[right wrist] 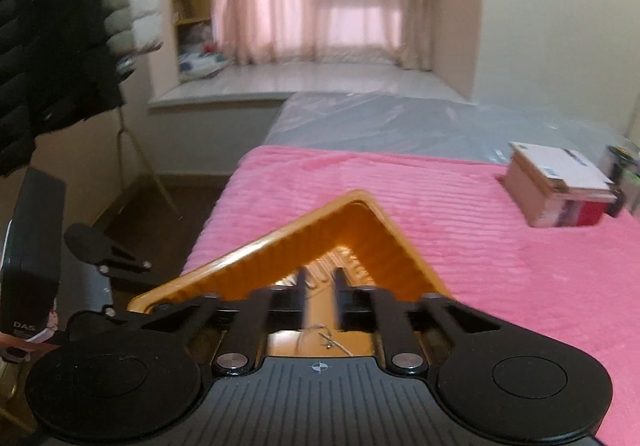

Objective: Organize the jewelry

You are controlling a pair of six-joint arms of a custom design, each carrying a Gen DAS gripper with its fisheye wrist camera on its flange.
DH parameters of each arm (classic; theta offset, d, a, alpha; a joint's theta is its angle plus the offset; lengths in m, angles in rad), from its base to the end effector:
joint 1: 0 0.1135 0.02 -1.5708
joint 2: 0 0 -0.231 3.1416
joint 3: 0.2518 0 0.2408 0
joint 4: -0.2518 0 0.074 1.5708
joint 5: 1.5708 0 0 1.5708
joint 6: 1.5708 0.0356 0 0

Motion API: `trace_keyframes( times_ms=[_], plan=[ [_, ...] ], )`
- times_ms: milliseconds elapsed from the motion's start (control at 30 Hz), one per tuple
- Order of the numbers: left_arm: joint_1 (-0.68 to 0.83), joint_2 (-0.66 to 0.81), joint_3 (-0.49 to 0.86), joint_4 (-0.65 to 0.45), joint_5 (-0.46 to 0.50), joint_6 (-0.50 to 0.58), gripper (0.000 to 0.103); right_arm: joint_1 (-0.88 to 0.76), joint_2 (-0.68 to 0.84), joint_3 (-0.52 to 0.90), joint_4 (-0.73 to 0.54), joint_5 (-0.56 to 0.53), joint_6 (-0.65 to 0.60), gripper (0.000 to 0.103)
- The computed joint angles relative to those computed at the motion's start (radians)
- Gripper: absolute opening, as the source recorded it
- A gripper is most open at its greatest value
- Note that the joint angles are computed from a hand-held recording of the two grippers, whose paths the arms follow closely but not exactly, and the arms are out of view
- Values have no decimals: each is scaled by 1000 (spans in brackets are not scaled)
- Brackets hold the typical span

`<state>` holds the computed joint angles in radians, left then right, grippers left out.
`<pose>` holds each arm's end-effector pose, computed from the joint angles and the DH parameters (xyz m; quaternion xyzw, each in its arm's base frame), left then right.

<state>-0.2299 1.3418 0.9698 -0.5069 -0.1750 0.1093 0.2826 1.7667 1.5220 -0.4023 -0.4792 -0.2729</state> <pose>0.2703 -0.0569 0.2256 0.1290 0.9287 0.0617 0.3421 0.3700 0.1245 0.2781 -0.3401 0.8073 0.2145 0.4319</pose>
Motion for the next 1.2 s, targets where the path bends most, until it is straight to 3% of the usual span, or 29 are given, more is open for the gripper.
trace_keyframes(
  times_ms=[67, 533, 767, 1100, 1200],
  plan=[
    [-1, 1, 0, 0, -2, 3, 2, -37, -57, -82, 54, -10, 42, 48],
    [-5, -2, -2, -12, -5, 6, 3, -350, -368, -605, 183, 25, 237, 51],
    [-9, -4, 1, -20, -11, 5, 3, -462, -419, -711, 183, 44, 201, 51],
    [-18, 6, 15, -30, -26, 5, 3, -460, -434, -799, 246, 150, 157, 51],
    [-22, 9, 20, -31, -32, 6, 3, -474, -410, -800, 261, 135, 155, 51]
  ],
)
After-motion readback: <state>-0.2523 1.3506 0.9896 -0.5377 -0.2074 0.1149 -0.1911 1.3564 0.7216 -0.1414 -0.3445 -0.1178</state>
